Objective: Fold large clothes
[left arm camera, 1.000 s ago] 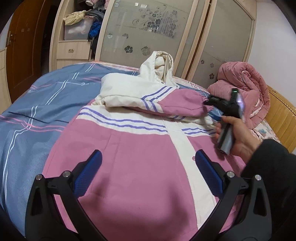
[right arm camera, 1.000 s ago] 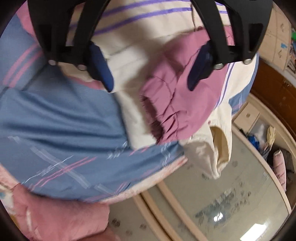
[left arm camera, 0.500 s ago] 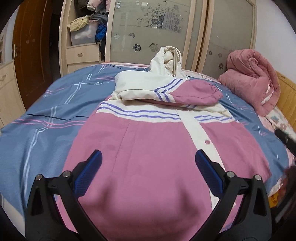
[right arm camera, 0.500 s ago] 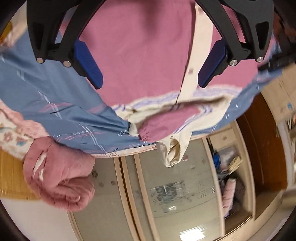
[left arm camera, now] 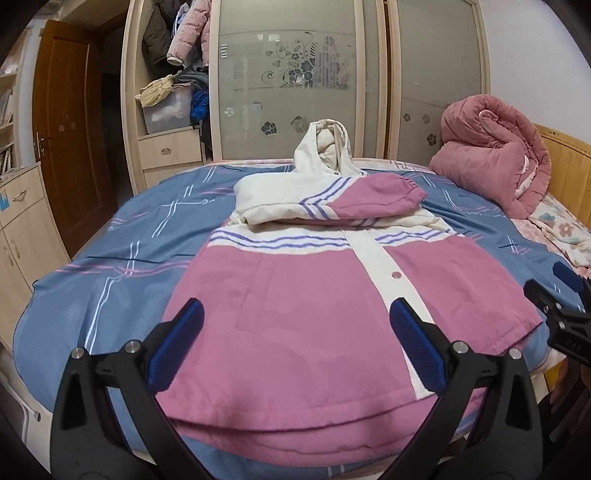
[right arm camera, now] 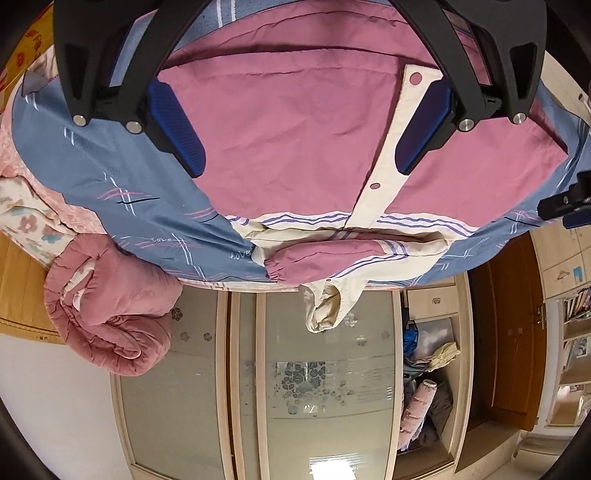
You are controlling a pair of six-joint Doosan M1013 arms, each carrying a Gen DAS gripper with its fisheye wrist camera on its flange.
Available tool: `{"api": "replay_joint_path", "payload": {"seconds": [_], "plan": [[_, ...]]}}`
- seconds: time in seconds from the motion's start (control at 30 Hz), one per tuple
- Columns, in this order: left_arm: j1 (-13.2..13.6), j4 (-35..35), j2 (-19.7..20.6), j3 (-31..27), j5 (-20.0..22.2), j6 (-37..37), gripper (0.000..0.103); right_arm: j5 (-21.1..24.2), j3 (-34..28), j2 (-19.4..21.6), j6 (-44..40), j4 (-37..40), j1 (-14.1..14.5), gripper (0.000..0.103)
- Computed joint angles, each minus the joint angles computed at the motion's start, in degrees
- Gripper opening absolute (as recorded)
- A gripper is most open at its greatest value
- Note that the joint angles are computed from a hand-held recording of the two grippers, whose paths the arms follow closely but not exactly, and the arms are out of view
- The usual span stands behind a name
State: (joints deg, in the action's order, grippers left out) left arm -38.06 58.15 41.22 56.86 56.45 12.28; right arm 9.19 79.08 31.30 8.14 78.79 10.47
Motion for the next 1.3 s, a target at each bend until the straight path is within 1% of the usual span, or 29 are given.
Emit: {"api": "replay_joint_path", "payload": {"seconds": [0.03,0.1,0.3,0.43,0.6,0.73,0.93,1.3], "plan": [[-0.1,0.0,0.0,0.1,0.0,-0.1,0.101,0.4,-0.2,0.1,2.6,-2.5,-0.1,0.102],[-0.2,0.0,-0.1,0.3,0.1,-0.5,0.101,0.8,-0.1,0.0,4.8,-4.3,-0.2,0.102],[-0.2,-0.2,0.3,-0.6,0.9,0.1,0.101,0.9,-0.3,0.1,7.8,-6.6,-0.4,0.102],[-0.1,-0.4,0.5,-0.5,0.8,0.5,0.101,1.4,-0.5,0.3,8.1,-6.3,-0.4,0.102],[0.2,-1.6,0.7,-0.7,0.6,1.3,0.101,1.1,-0.5,0.3,6.0,-4.6,-0.2,0.102],[0.3,-1.7,0.8,-0.8,0.6,1.3,0.101,1.2,-0.7,0.4,9.6,-7.7,-0.1,0.102],[0.4,-1.8,0.8,-0.7,0.6,1.4,0.101,1.7,-1.1,0.7,11.8,-9.9,-0.1,0.102],[0.7,-2.9,1.0,-0.7,0.6,1.7,0.101,3.0,-1.9,1.0,11.7,-9.3,0.0,0.102]]}}
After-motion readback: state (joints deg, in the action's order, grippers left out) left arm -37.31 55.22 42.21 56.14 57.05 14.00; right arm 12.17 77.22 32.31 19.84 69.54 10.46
